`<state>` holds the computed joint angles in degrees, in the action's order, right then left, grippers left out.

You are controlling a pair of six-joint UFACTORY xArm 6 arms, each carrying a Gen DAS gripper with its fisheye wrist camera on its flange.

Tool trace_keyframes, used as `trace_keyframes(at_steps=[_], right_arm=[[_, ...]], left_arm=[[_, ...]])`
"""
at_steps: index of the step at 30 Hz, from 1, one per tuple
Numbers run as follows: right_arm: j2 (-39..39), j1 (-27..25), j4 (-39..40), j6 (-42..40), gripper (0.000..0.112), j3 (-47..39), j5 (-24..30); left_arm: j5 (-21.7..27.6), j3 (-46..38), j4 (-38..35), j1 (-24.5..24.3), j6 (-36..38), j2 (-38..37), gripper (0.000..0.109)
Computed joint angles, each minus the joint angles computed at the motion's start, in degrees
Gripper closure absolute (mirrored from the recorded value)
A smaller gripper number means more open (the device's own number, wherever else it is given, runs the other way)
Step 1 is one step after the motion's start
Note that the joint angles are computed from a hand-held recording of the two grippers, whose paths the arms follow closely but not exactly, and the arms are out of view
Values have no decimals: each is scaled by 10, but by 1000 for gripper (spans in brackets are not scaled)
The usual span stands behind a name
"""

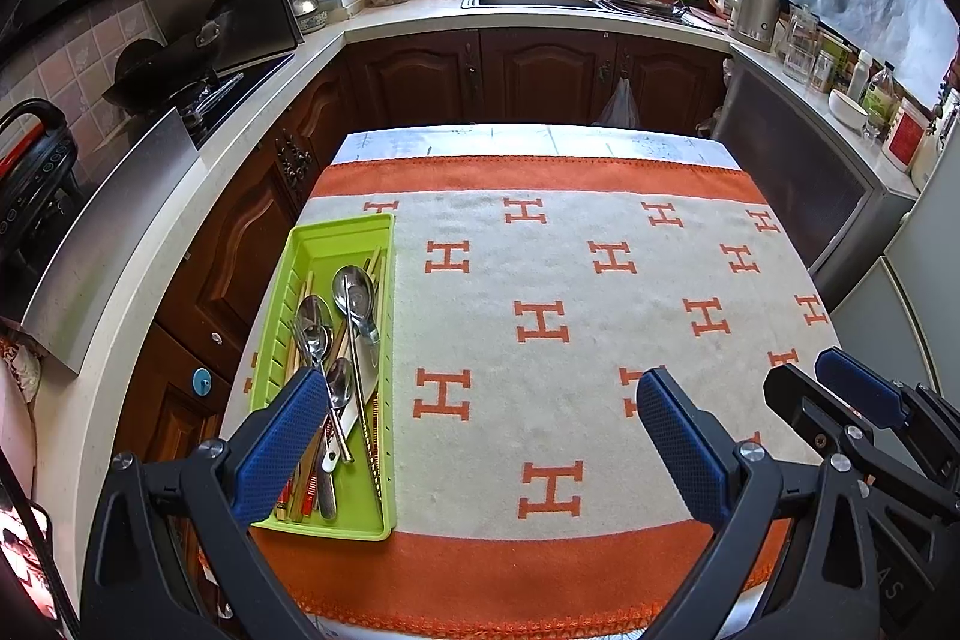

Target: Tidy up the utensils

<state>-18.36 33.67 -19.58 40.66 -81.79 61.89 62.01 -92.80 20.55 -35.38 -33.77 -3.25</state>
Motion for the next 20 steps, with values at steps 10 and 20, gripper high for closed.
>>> trace_keyframes(at_steps=[10,20], right_arm=[[0,-3,4,-3,67,0,0],[-1,-6,8,-6,67,0,0]], left_arm=[[0,7,0,-4,-4,-2,7],[0,12,-4,-5,-4,-4,7]])
